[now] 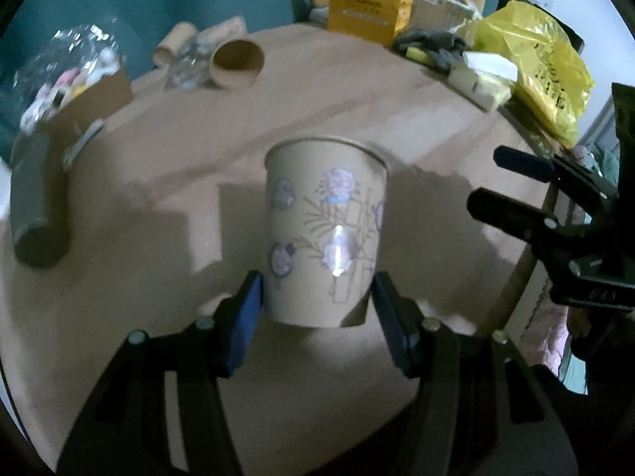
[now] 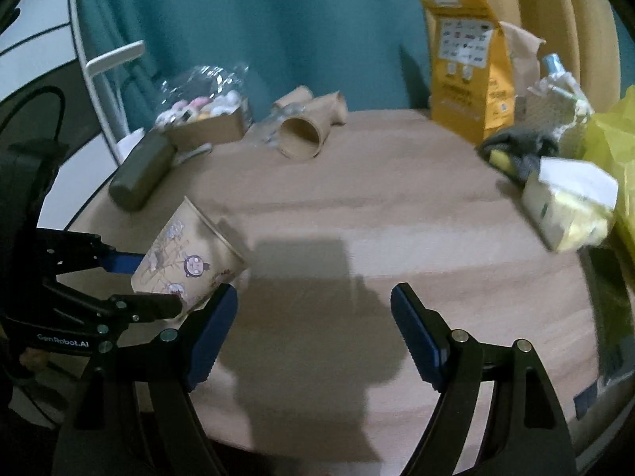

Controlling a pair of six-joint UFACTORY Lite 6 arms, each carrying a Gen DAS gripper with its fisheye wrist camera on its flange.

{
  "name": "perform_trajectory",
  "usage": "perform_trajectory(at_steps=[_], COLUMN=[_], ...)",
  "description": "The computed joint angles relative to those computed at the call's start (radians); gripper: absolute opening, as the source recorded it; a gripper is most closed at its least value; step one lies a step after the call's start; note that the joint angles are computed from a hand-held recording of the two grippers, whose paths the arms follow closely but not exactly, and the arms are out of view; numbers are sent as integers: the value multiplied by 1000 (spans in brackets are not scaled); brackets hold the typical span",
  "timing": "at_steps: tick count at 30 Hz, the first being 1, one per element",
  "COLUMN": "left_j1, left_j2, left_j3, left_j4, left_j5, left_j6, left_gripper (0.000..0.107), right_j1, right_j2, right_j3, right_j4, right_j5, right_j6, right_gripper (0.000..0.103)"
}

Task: Flip cup upside down
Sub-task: 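Rotate the right tool to turn the held cup rim-down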

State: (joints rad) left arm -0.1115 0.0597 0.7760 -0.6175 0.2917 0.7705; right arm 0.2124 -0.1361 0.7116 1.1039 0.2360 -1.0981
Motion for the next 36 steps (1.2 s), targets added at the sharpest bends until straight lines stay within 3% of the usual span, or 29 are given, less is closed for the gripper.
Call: perform_trajectory(at_steps=[5, 15, 16, 19, 24, 29, 31, 33, 36], left_j1=[-2, 3, 3, 15, 89, 198, 263, 353, 514], left_j2=[-64, -63, -64, -81, -168, -314, -375, -439, -498], left_j3=[-108, -95, -95, -105, -161, -295, -358, -416, -478], left_j4=[-8, -20, -21, -19, -186, -333, -395, -457, -514], left_j5=[-56, -52, -56, -69, -30, 1, 21, 59, 137], left_j6=[29, 42, 41, 25, 165, 290, 341, 406, 495], left_gripper=[58, 59, 61, 81, 83, 83, 83, 83, 83], right_j1=[75, 112, 117, 125, 141, 189, 240, 314, 389], right_j2=[-38, -24, -19, -1, 50, 123, 150, 184, 243], right_j3=[-74, -54, -46, -23, 58, 191, 236, 290, 362], right_j4=[42, -89, -113, -176, -325, -450, -576, -739, -811], right_j5=[-39, -57, -58, -57, -20, 59, 64, 80, 131], right_j6=[5, 131, 150, 185, 184, -18, -79, -122, -309], right_gripper=[82, 82, 82, 82, 82, 82, 82, 82, 82])
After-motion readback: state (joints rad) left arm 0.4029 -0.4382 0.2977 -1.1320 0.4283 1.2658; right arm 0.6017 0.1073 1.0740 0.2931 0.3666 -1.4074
